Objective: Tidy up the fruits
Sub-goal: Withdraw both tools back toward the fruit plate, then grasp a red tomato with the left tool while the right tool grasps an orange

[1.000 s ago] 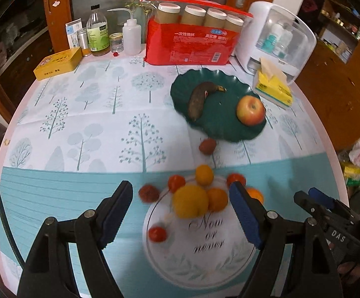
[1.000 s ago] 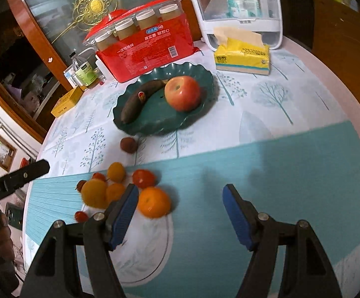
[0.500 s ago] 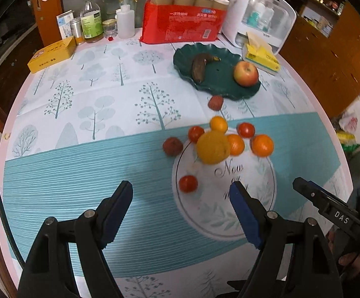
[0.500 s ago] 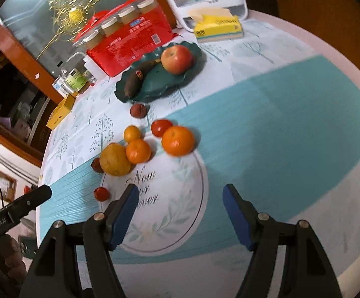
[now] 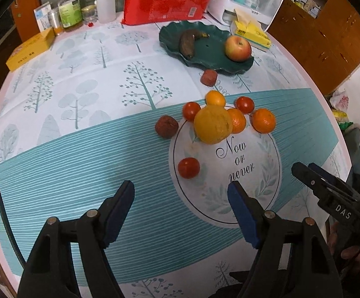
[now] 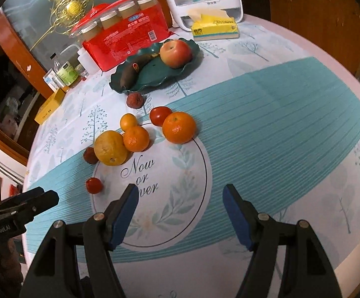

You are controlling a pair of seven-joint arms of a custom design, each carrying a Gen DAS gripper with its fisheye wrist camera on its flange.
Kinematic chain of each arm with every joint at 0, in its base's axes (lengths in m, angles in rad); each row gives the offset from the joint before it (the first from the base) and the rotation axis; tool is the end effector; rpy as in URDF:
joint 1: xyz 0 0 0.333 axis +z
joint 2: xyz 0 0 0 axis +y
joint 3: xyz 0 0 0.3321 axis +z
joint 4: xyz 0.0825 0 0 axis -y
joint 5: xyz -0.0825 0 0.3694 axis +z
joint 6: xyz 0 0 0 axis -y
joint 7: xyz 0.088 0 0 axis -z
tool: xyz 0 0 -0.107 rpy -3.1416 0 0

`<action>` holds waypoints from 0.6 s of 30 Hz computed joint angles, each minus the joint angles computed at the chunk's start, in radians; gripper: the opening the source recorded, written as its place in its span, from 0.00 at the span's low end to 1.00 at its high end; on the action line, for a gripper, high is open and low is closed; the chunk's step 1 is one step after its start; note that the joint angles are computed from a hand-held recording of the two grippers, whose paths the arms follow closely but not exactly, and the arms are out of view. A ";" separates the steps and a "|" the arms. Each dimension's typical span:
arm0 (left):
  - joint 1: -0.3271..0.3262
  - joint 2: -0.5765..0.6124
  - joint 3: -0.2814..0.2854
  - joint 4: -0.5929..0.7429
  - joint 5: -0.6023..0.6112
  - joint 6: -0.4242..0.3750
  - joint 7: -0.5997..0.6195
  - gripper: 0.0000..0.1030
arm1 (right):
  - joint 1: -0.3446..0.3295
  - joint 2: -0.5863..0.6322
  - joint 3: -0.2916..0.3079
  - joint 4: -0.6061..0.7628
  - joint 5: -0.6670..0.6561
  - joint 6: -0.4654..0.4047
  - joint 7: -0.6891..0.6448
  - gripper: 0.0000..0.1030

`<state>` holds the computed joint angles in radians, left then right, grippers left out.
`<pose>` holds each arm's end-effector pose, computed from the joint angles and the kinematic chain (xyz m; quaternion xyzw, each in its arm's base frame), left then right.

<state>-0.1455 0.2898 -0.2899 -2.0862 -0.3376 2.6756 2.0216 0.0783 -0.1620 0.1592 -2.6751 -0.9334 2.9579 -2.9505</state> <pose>0.5549 -0.2380 0.3471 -0.4647 0.8623 -0.2011 0.0094 0.3912 0.1496 0.3469 -0.4352 0.8595 -0.1438 0.2264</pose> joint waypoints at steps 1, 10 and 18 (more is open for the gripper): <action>-0.003 0.012 0.001 0.011 0.006 -0.009 -0.003 0.69 | -0.003 0.007 0.002 0.008 -0.013 -0.004 -0.001 0.69; -0.026 0.119 0.008 0.100 0.083 -0.040 -0.056 0.57 | 0.039 0.108 -0.056 0.117 -0.244 -0.068 0.051 0.69; -0.036 0.210 0.004 0.174 0.123 -0.042 -0.107 0.44 | 0.091 0.207 -0.130 0.211 -0.467 -0.124 0.125 0.68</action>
